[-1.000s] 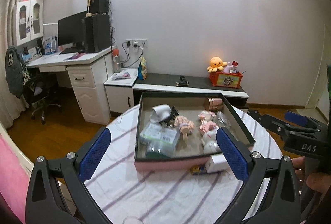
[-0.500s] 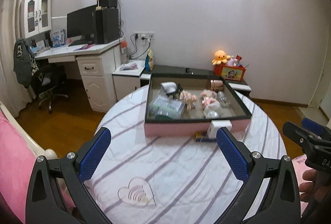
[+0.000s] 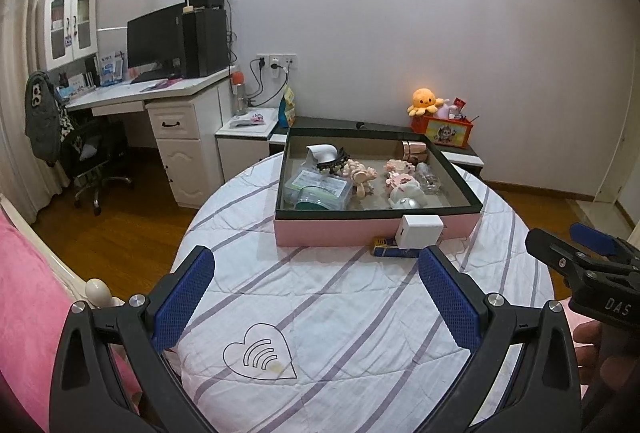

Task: Organize rigid objects
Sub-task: 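Withdraw both tools from the box back over the table, then grasp the white plug adapter with the right tool while the left tool grasps the blue-yellow box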

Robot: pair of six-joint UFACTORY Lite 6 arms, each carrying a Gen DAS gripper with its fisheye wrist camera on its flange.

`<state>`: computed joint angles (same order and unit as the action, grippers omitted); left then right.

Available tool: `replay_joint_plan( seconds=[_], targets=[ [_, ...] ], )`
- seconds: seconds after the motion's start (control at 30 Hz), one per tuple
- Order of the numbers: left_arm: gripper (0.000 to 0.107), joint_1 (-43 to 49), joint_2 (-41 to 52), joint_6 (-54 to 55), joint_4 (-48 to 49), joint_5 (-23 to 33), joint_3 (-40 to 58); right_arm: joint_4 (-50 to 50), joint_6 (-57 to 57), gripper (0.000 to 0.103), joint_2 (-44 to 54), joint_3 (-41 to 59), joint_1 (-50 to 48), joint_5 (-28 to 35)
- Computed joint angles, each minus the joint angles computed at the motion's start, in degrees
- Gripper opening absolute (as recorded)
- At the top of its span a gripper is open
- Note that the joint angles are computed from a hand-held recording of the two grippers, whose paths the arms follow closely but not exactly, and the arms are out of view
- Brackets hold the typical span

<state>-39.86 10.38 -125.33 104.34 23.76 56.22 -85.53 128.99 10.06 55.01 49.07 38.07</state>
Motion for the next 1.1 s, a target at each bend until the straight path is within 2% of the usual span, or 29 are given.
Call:
replay_joint_plan(
  seconds=[0.33,0.63,0.87,0.9,0.97,1.0,1.03,1.1],
  targets=[
    [0.103,2.33,6.98,1.71,-1.11,-1.54,5.90,-1.63,-1.33,0.103,7.55,5.63,-5.58,-5.45],
    [0.103,6.07,18.18,6.61,-5.40,-4.64,15.52,-1.18,-5.93,0.103,23.21,19.64,-12.78,-15.16],
    [0.103,8.10,25.21,10.12,-8.53,-6.59,21.11,3.86,-13.01,0.102,33.33,30.99,-16.09,-19.95],
    [0.103,8.33,25.50,10.20,-8.53,-6.79,21.29,4.96,-14.82,0.099,34.59,32.62,-16.27,-20.55],
    [0.103,8.73,27.11,12.37,-10.68,-7.34,23.03,11.99,-23.32,0.086,38.00,37.21,-16.63,-21.48],
    [0.103,8.88,28.13,14.59,-12.85,-7.58,24.30,14.90,-26.63,0.074,39.30,39.03,-16.90,-21.80],
    [0.103,8.99,28.66,14.90,-13.06,-7.76,24.78,18.10,-30.03,0.069,40.63,40.79,-17.11,-21.98],
    [0.103,8.82,30.14,17.43,-15.34,-7.90,26.52,18.33,-30.34,0.069,41.78,41.83,-17.33,-22.66]
  ],
)
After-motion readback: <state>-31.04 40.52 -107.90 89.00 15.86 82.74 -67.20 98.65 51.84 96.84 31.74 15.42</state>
